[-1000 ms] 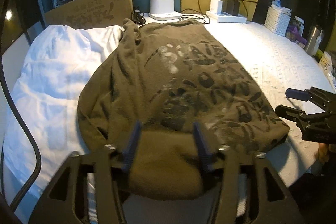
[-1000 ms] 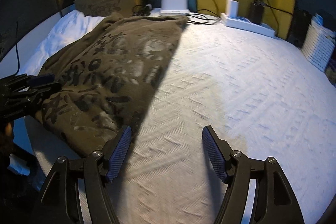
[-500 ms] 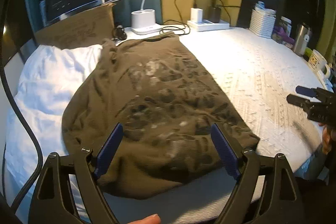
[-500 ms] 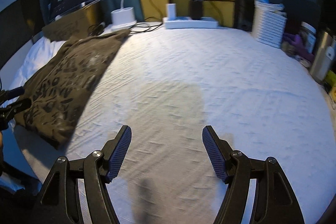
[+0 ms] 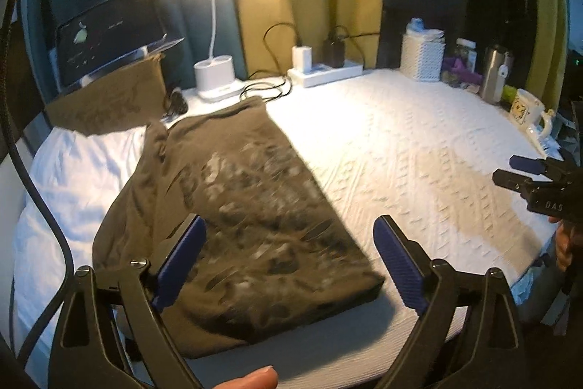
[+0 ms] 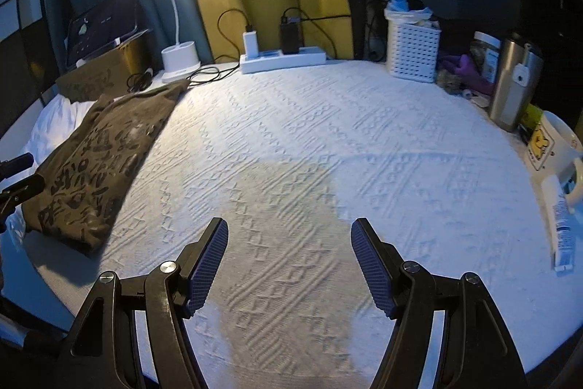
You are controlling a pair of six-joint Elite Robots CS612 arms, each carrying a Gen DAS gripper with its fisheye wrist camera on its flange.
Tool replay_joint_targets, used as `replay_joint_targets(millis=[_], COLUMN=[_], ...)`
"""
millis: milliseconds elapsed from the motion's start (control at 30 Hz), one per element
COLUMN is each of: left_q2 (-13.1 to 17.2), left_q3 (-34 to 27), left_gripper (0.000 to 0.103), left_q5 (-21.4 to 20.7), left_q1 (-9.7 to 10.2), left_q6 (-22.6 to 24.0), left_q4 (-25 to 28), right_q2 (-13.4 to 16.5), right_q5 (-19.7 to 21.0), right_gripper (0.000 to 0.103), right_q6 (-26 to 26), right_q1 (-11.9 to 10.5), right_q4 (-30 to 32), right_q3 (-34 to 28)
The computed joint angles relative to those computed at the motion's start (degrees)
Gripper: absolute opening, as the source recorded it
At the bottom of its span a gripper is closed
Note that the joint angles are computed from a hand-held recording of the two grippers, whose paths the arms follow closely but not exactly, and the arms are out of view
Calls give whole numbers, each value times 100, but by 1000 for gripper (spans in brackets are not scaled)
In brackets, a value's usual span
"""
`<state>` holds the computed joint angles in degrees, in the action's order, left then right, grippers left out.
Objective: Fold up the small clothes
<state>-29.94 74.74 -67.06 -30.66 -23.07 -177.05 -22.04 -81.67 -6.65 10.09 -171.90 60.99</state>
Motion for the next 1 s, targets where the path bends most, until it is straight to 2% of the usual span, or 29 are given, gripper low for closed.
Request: replay_joint_targets(millis=[200,300,533,1000], left_q2=[8,-11,-79,-252], left_q3=[-95,-95,-48,215], left_gripper=[93,93,93,93], left_q5=[-110,-107,-36,522], left_q1=[-50,-70,-93,-175], left_q6=[175,247,293,398], left_q4=[-193,-316,-630,-1477], right_q2=[-136,-203,-332,-582], right_q5=[-35,-28,-84,-63], right_gripper=[73,82,83,84], right_q6=[47,47,-4,-153], right_q1=[-42,-57,-52,32], right_q4=[-262,-426,-718,-1371], right_q3=[185,278,401,579])
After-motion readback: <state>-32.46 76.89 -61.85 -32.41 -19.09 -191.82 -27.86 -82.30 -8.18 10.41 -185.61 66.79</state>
